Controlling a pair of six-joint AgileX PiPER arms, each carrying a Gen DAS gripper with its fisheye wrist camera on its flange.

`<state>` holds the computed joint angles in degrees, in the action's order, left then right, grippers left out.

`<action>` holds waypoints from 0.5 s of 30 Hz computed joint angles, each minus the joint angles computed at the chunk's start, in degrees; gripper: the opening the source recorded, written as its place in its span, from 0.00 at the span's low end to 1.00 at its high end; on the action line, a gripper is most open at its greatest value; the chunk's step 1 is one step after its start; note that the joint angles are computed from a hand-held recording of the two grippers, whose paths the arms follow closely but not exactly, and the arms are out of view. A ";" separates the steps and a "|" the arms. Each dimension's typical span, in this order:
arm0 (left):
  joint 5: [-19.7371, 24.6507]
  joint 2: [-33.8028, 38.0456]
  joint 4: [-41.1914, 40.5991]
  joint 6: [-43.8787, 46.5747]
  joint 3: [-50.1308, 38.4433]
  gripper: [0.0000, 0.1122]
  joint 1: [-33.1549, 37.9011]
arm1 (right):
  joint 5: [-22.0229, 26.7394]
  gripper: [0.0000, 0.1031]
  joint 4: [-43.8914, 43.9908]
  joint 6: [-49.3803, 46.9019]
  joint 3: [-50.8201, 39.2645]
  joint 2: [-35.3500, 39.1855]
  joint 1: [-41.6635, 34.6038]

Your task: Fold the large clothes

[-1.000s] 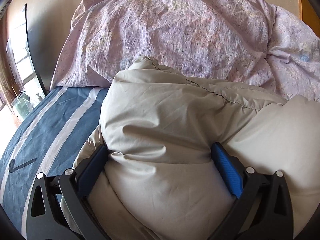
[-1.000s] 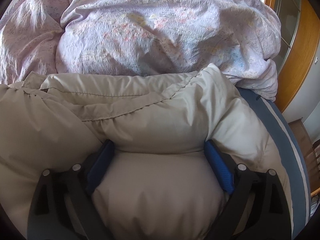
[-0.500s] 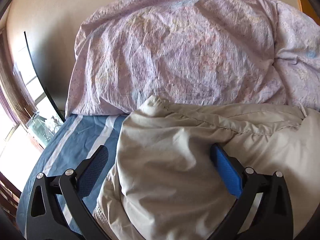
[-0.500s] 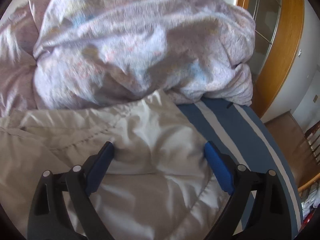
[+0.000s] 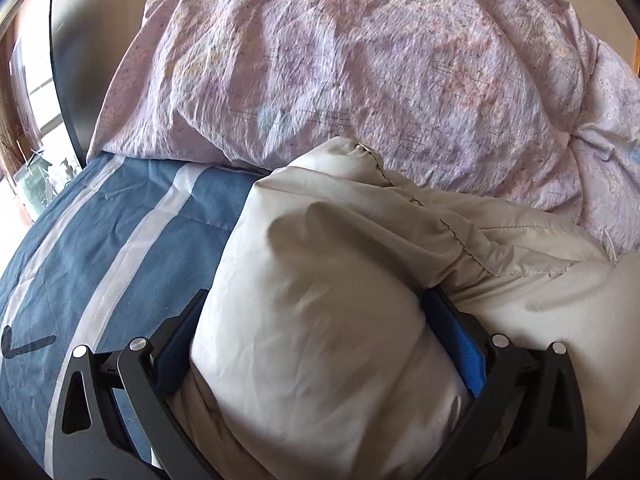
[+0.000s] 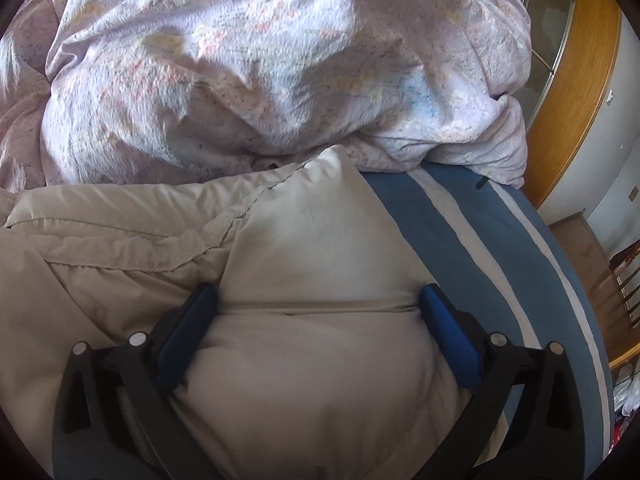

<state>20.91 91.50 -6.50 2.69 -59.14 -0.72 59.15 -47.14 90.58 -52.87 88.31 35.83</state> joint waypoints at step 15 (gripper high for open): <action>4.42 6.39 -25.17 25.64 -4.63 0.90 8.86 | -5.06 0.98 1.02 -0.06 3.02 -2.25 -3.24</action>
<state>25.33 97.90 -31.66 28.33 -63.77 8.14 54.09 -46.12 90.52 -49.85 86.06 32.60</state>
